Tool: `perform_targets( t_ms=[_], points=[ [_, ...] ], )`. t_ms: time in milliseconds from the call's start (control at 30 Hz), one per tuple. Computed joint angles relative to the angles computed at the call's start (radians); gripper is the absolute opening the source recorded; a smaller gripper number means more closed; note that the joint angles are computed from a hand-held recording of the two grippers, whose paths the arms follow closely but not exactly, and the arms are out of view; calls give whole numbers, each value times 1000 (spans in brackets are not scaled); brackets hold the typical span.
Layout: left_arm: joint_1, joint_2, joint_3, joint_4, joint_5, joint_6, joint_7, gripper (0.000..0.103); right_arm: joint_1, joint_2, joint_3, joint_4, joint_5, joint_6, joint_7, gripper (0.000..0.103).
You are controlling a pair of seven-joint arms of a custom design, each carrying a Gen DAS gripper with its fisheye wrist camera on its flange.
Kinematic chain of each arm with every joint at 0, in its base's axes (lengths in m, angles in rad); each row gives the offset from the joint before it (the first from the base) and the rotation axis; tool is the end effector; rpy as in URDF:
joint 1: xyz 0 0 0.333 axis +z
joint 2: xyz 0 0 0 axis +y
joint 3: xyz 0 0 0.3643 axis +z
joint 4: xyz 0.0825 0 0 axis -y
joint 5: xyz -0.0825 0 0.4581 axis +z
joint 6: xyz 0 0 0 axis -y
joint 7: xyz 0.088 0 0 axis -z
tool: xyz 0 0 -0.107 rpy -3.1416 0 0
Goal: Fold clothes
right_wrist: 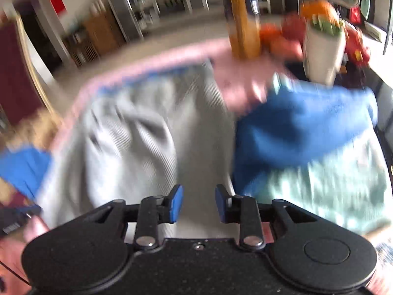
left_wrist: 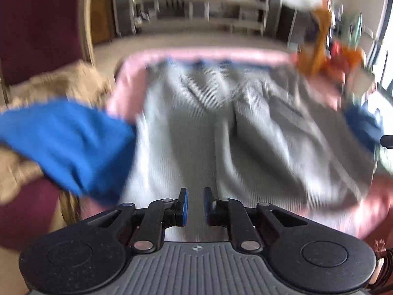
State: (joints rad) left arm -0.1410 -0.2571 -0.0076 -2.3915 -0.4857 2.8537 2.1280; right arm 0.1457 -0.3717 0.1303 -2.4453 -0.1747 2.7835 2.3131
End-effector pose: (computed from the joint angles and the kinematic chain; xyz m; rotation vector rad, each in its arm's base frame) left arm 0.5495 -0.0570 0.5036 -1.5454 2.0744 -0.8583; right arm 0.4994 0.1543 0.5274 -1.4523 2.0037 -0.4521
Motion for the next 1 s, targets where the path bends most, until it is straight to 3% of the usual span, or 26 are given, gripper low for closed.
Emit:
perform_targets(
  t_ms=[67,133,233,400,433,533,600,633,767,833,933,967,1000],
  points=[
    [-14,39,13,54,-39,30,15,16,-14,17,-5,35,-1,80,13,32],
    [-18,94,14,119,-84,51,24,16,19,58,-51,72,60,171,-26,39],
    [4,203,-11,235,-123,82,20,16,49,147,-95,161,140,220,-98,39],
    [40,440,-36,458,92,103,-221,15,5,357,-91,351,128,239,-84,39],
    [32,491,-25,509,141,104,-273,15,2,404,-100,394,59,242,-13,39],
    [-38,635,57,646,308,124,-450,16,38,542,-163,535,-36,197,87,39],
    [-90,726,123,736,403,119,-539,16,36,641,-166,650,-16,120,39,38],
    [-85,764,119,779,419,111,-548,16,48,689,-181,704,-29,86,26,38],
    [4,859,18,897,444,53,-506,11,71,847,-234,869,-48,11,31,38],
    [26,876,-5,916,491,46,-474,11,49,898,-219,914,2,9,23,39],
    [63,879,-47,939,534,-15,-449,11,-17,952,-146,950,131,35,-39,39],
    [76,880,-61,948,535,-37,-448,11,-6,958,-160,944,130,75,-34,33],
    [85,880,-72,952,533,-50,-453,11,25,964,-193,956,120,60,-47,6]
  ],
)
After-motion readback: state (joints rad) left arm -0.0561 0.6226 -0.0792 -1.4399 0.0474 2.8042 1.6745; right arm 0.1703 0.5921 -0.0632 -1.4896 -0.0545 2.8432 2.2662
